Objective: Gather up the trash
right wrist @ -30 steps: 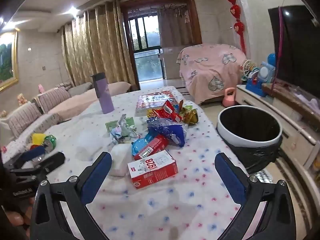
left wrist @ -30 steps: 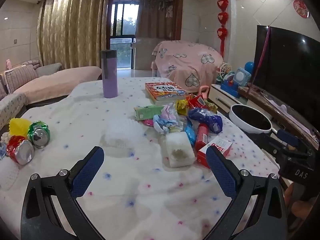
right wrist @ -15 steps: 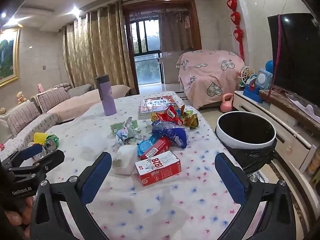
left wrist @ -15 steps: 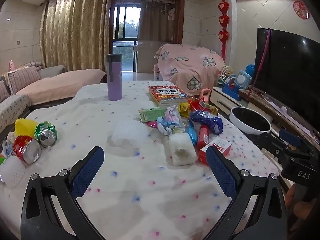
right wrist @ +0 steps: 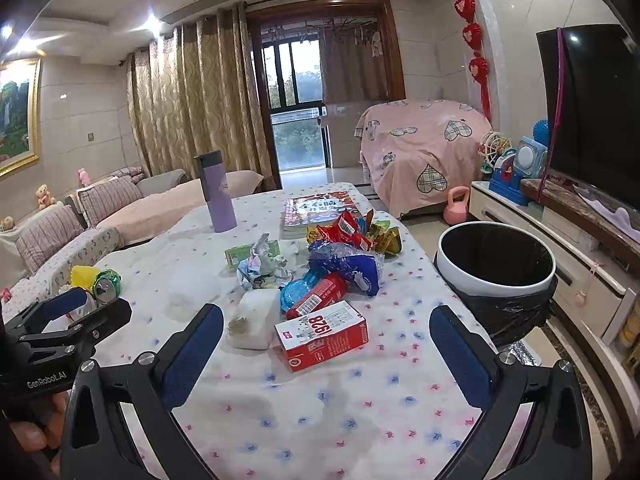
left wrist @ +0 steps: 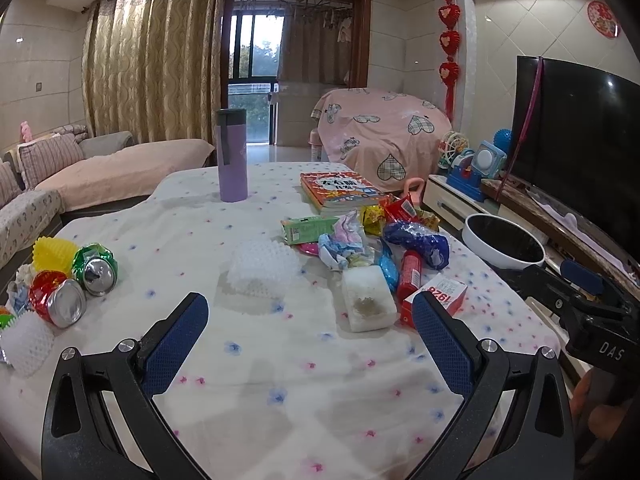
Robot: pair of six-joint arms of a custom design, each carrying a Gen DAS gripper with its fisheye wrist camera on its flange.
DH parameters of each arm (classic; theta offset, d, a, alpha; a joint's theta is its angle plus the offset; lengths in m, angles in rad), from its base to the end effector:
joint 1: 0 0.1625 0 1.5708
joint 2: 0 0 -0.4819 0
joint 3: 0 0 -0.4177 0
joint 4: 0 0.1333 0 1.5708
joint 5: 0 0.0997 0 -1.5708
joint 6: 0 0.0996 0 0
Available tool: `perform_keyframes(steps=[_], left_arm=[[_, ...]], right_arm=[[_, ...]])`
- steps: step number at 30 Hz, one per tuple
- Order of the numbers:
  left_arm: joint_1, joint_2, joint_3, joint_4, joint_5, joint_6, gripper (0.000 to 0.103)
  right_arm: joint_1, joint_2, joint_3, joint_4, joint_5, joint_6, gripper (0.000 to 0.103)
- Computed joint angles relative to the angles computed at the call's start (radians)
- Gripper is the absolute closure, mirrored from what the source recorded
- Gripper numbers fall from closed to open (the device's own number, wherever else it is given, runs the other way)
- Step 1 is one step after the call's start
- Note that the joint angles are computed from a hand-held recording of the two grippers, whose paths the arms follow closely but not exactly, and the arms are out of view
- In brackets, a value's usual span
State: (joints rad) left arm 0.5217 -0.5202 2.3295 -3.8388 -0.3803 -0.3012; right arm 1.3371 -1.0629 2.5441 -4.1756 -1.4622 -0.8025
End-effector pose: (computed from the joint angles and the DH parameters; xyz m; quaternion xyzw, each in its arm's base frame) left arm -0.2561 -0.4077 0.0071 0.1759 0.7972 -0.4882 0.3086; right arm 0.0466 -0.4265 0.2146 0.2649 -0.8030 0.4849 0.2235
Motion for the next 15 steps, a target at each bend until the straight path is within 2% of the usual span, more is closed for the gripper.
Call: perform_keyframes(steps=[15], left_arm=[[0.004,0.005,-0.003,-0.011,-0.005,0.006,0.0]], right_arm=[[-0.009,-0.008,0.0,0.018,0.017,0.006,0.0]])
